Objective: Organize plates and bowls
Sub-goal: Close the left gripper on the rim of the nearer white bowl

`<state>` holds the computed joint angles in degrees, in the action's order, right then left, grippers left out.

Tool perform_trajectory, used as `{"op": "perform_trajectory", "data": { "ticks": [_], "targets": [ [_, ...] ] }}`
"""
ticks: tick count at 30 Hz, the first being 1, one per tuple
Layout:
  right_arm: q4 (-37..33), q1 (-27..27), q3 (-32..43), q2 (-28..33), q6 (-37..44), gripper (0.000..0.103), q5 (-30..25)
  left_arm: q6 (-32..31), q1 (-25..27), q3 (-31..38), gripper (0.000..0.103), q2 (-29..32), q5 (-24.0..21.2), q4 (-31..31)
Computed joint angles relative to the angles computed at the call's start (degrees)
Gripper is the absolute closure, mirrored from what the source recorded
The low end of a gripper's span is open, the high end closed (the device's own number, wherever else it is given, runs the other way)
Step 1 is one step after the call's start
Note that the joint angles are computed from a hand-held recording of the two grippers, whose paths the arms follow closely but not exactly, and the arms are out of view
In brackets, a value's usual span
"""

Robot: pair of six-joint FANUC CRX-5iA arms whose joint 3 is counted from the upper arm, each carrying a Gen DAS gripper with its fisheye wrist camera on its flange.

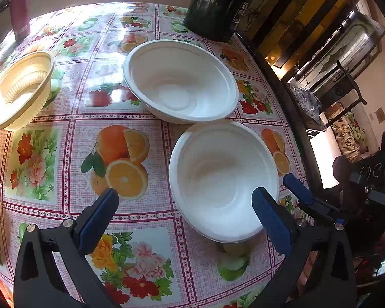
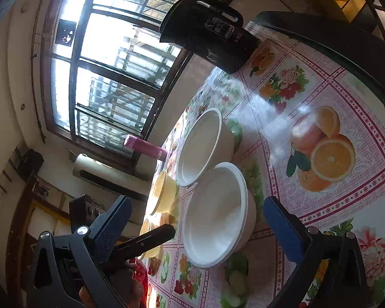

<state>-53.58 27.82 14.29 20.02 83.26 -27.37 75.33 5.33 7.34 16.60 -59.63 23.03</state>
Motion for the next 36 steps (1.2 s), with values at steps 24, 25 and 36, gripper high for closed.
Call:
{"op": "perform_trajectory", "data": {
  "ticks": [24,25,36],
  "targets": [
    [18.95,4.58,0.10,2.63,-19.16,0.021,1.45,3.94,-0.49,-1.41,0.021,-0.15,2.69,-2.09],
    [20.11,4.76,0.34,2.93,-20.20,0.025,0.97,3.57,-0.45,-1.43,0.023,-0.12,2.60,-1.83],
    [34.71,7.62,-2.27,3.29,-33.48,0.051,2.97,1.04,-0.18,-1.55,0.083,0.98,1.35,0.22]
  ]
}}
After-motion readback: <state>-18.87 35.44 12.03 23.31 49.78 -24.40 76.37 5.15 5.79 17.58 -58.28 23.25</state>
